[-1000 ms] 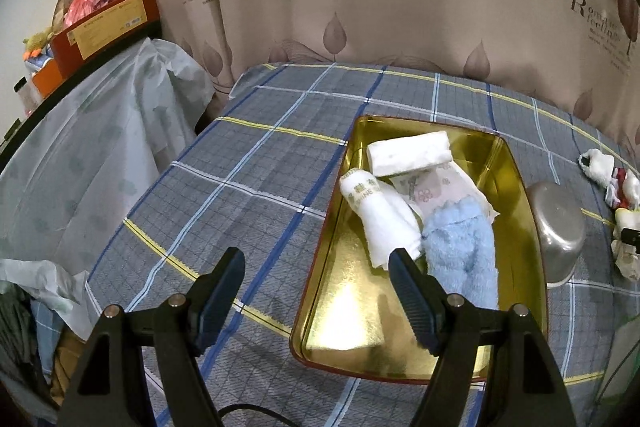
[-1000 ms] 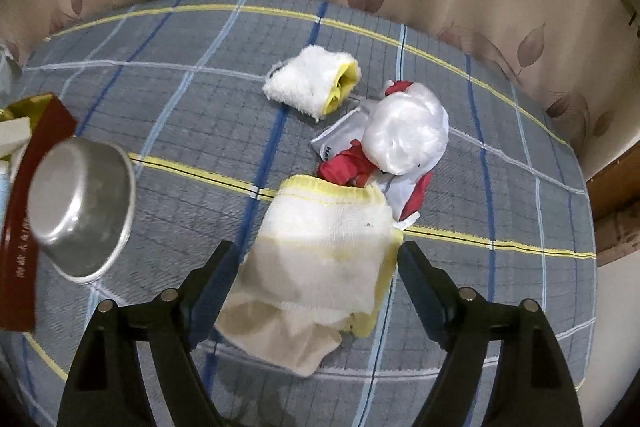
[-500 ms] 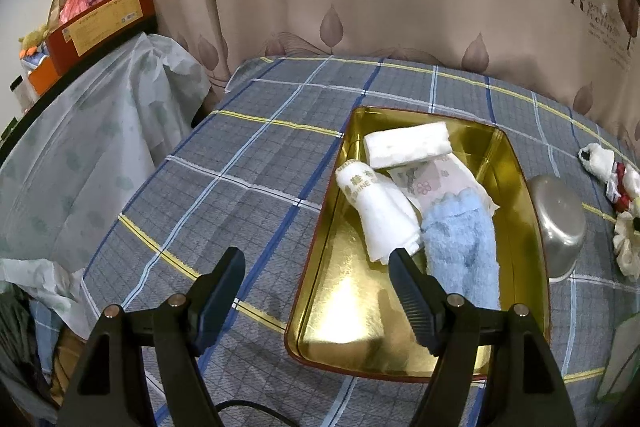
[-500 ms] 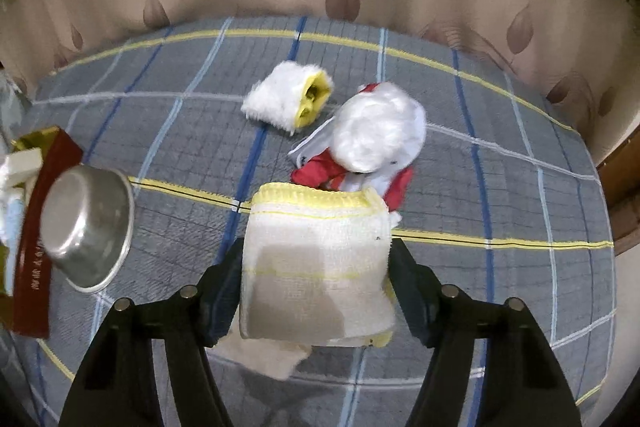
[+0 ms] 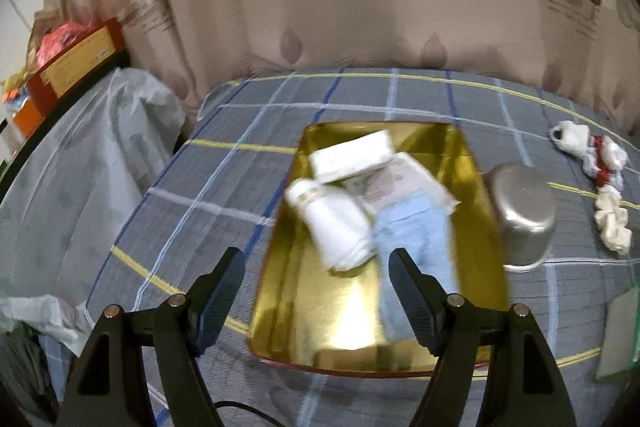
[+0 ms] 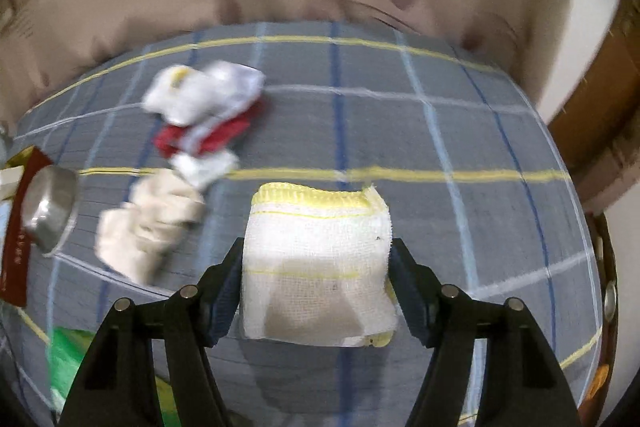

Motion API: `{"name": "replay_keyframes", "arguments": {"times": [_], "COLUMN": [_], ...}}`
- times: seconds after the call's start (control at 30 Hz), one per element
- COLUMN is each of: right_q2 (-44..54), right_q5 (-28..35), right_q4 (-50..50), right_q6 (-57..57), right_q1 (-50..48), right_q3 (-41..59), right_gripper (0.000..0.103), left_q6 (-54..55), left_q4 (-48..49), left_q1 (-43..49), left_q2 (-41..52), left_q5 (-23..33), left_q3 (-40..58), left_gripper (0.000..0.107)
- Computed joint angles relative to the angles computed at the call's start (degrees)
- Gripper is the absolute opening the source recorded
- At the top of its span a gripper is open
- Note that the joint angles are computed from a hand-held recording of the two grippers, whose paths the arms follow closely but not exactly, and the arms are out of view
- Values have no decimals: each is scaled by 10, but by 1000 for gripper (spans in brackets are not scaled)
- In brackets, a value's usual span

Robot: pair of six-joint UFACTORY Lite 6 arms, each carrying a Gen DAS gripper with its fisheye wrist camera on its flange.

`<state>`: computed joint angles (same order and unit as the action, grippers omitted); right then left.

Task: Organize soft objects
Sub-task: 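Grasp the yellow-edged white gauze cloth with the right gripper and lift, then grasp the crumpled cream cloth with the left gripper while the right gripper holds the gauze cloth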

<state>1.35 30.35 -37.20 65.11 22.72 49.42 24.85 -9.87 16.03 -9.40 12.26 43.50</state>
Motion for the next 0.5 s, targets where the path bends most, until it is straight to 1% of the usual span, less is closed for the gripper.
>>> {"name": "replay_keyframes", "arguments": {"times": [0.1,0.23,0.33,0.43,0.5], "right_q2": [-4,28,40,29,23], "right_q5": [-25,-10,-7,-32,-43], "right_q4": [-40,-184,-273,-353,-378], "right_q6": [39,174,263,346,374], "right_q1": [-29,-19,-17,-29,-34], "right_q3": [-45,-63,-83,-115,-126], "right_gripper": [65,65,65,65,66], "left_q6": [-19,-82,-157,-188,-209], "left_q4": [-1,38,88,98,104], "left_q1": [-50,-141,-226,-304,-355], "left_q2": [-11,-9,18,58,100], "left_q5": [36,70,90,102,112], "left_q3": [18,52,89,126,163], "left_gripper": [76,76,76,76,76]}}
